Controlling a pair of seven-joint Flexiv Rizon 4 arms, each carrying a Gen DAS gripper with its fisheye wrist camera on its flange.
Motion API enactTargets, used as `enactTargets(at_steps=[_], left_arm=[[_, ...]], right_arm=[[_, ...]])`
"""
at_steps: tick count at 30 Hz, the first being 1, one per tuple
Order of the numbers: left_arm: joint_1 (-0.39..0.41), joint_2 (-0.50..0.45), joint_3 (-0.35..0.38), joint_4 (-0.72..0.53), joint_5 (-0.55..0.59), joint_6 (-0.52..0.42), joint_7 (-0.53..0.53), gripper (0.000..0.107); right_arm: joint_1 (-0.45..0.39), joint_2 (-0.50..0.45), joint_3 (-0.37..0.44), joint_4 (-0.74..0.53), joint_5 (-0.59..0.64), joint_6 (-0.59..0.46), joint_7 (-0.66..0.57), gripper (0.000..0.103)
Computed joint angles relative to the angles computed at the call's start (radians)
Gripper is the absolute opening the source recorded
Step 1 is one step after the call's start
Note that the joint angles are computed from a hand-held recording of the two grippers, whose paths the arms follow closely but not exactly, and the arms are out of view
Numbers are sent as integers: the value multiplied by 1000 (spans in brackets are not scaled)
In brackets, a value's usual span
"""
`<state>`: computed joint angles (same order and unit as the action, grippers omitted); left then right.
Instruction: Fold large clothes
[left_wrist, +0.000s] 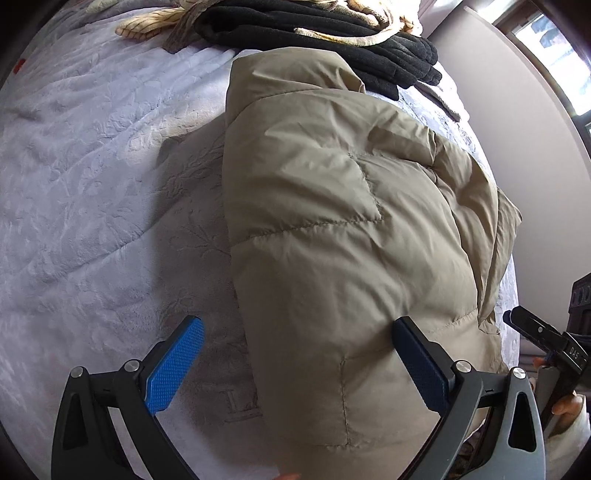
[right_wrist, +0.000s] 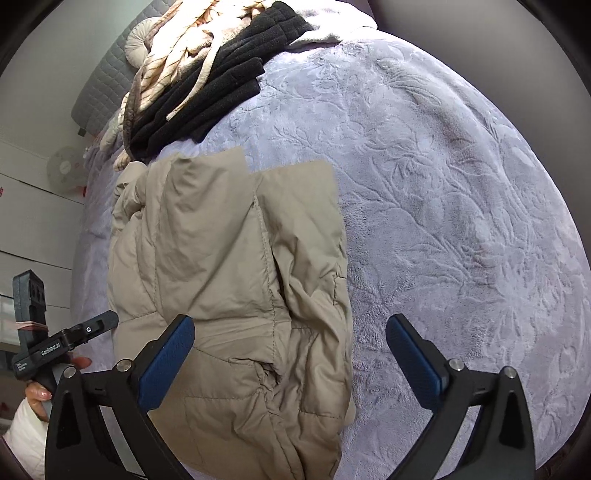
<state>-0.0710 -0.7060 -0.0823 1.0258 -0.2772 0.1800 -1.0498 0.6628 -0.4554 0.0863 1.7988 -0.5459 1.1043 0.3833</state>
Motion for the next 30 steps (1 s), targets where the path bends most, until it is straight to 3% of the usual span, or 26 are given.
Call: enactTargets(at_steps=[3, 6, 9, 16, 22, 28, 30], left_arm=[[28, -34, -21, -43, -44, -62, 11, 102], [73, -147, -65, -195, -133, -262, -14, 102], [95, -228, -90, -284, -204, -366, -75, 102], [95, -263, -91, -287, -219, -374, -53, 102], [93, -310, -108, -299, -255, -383, -73, 102], [100, -305, -116, -236, -293, -347, -106, 103], [88, -291, -111, -214, -292, -312, -121, 103]], right_arm=[[-23, -13, 1, 37, 22, 120, 2, 103], [-55, -44, 17, 66, 78, 277, -46, 103], [-92, -81, 56, 51, 146, 339, -141, 103], [-228, -178, 222, -28, 284, 341, -392, 103], [-354, -323, 388, -100, 378, 517, -606, 103], [-401, -409, 463, -177, 418, 560, -697, 103], [-388, -416, 454, -197, 439, 554, -690, 103]])
